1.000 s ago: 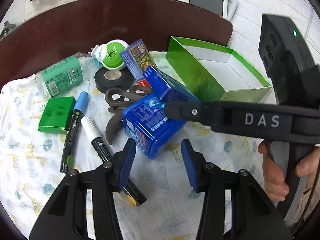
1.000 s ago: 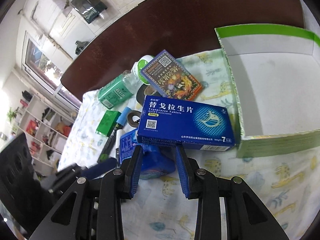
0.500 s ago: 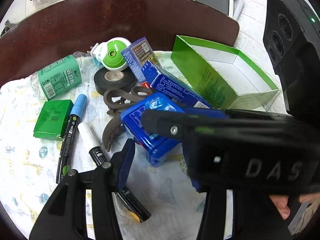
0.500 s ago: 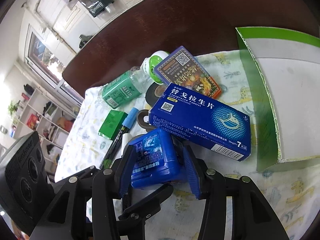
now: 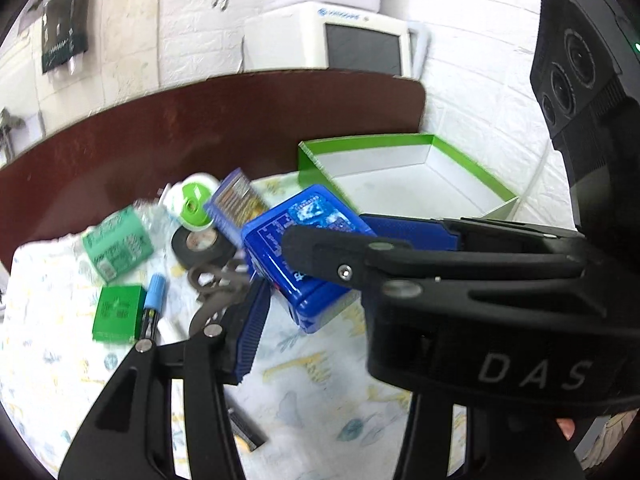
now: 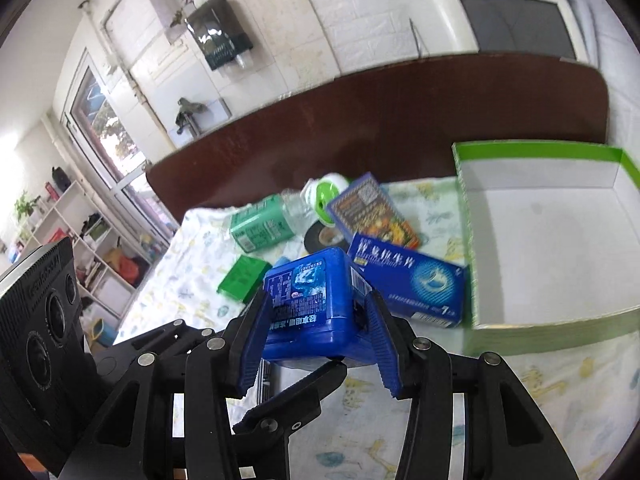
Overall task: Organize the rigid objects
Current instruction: 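Carry the small blue box into the green box and open the right gripper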
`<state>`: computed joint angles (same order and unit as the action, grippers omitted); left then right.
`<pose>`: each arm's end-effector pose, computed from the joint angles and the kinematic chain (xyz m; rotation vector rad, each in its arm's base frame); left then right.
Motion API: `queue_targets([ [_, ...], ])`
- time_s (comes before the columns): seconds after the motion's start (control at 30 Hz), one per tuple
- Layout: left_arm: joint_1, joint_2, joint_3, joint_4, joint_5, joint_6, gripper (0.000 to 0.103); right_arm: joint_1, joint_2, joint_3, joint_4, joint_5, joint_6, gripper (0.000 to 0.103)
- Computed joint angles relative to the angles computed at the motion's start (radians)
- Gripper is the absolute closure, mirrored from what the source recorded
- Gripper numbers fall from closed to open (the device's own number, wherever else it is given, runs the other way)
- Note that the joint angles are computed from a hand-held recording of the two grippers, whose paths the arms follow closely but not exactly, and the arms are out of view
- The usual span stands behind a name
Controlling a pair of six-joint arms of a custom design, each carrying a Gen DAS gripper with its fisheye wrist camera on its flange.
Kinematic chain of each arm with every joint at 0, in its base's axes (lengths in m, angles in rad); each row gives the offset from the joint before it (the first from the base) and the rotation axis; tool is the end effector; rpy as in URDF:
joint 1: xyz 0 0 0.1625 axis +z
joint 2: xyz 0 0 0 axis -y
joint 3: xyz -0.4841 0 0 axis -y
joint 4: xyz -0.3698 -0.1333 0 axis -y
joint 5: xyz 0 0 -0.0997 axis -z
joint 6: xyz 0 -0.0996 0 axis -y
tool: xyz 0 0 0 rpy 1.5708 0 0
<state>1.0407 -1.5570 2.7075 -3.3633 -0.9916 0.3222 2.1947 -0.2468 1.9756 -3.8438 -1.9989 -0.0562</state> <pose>0.0168 -0.3429 0.3019 0.8051 2.3705 -0.9009 0.3921 -0.3874 -0.1103 0.7588 -2.6442 0.9027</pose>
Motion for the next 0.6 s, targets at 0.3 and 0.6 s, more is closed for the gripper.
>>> queue_targets([
  [0.3, -0.097, 0.11, -0.042, -0.033, -0.034, 0.021, 0.055, -0.012, -0.062, 0.083, -0.163, -0.059, -0.023, 0.053],
  [0.6, -0.098, 0.277, -0.106, -0.074, -0.052, 0.039, 0.055, -0.104, -0.107, 0.15, -0.274, -0.039, -0.032, 0.053],
])
